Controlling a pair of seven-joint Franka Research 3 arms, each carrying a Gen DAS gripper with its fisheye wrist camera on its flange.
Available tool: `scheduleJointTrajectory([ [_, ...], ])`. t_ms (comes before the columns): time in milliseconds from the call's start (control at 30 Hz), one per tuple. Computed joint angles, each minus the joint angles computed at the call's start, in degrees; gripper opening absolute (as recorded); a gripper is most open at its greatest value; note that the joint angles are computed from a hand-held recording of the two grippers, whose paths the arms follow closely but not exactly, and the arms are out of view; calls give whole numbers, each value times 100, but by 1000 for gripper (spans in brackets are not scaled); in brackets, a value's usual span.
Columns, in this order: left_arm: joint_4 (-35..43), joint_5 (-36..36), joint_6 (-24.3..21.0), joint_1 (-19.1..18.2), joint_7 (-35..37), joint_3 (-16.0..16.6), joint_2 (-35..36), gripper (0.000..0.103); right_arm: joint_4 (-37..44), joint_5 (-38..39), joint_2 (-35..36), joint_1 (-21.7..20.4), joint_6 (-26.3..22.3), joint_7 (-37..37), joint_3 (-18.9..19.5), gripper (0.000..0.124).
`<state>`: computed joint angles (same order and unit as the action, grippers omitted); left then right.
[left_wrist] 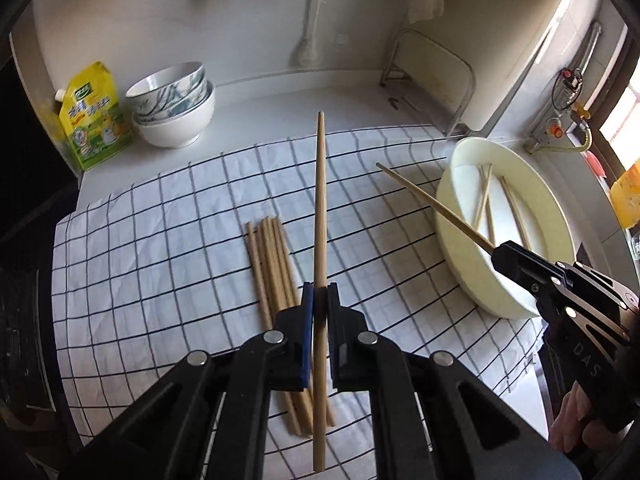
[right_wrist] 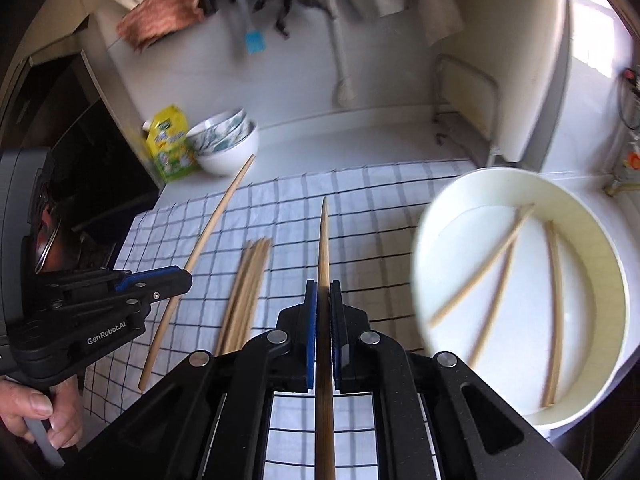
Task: Organize utensils
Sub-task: 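Carry both held chopsticks up and over the white basin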
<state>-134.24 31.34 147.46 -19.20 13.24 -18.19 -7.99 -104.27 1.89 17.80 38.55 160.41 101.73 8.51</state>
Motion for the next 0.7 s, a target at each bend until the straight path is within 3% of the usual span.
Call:
scheduleJointTrajectory([
  [233, 1612, 246, 267, -246, 651, 24, 1363, 7, -720, -624, -570, -196, 287, 816, -509, 6],
  [400, 3049, -114, 250, -557, 1546, 128, 2565, 7, -1028, -1088, -749, -558, 359, 1363, -678, 6],
  [700, 5547, -917, -798, -1076, 2939, 360, 4467, 7, -698, -1189, -237, -947, 211, 1524, -771, 6],
])
